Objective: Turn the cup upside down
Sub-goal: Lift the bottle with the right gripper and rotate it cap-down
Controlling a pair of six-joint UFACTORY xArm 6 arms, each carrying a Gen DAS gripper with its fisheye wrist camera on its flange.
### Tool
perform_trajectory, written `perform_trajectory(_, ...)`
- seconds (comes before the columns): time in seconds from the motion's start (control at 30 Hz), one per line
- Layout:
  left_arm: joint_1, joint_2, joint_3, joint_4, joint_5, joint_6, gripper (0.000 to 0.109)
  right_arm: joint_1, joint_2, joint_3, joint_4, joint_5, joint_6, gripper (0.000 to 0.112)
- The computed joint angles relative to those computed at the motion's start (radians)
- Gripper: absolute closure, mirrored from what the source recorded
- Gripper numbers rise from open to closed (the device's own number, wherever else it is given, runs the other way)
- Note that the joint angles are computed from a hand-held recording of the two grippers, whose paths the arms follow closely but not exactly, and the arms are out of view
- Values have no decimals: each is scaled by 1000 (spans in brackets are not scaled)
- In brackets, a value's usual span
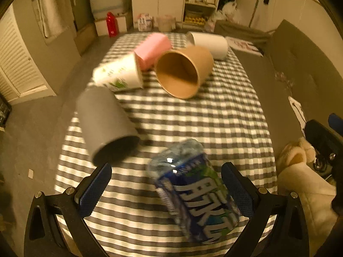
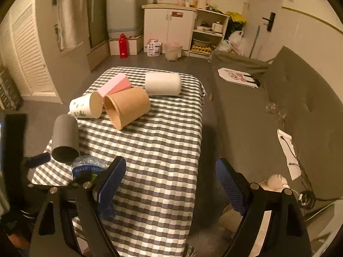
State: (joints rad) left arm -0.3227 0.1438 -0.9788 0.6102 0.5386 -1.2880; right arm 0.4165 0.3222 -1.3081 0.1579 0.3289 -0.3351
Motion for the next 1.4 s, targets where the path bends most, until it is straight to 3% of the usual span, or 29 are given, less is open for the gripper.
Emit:
perform_trajectory(0.4,21,88,-34,-235,-88,179,6,-9,13,-8,17,8,18,26)
perform_trajectory(0.5,26,83,-33,-237,-101,198,18,-11,13,-7,21,4,23,26)
perform_trajectory(0.57,29,83,-41,-234,-96,206,32,-11,12,-5,23,1,22,26)
perform_trajectory(0.67,38,73,-35,-238,-116,211,32,-9,9,-1,31,-5,13,26)
perform_trajectory(0.87,41,51,-57,-40,-101,70,33,-8,0,15,32,-23,7,26)
perform_trajectory(1.1,4,45,-112,367,-1,-210,33,-14,2,15,28,-25,20,26)
perform_trajectory(1.2,-17,55,-119,414,16,-224,33,-17,4,14,15,-23,32,27)
perform_trajectory(1.3,-8,61,-103,393,-36,-219,33,-23,4,14,1,-26,53,26)
perform_trajectory(1.4,-16,65,-104,445,-28,-256,33,-31,4,13,-18,-24,80,26)
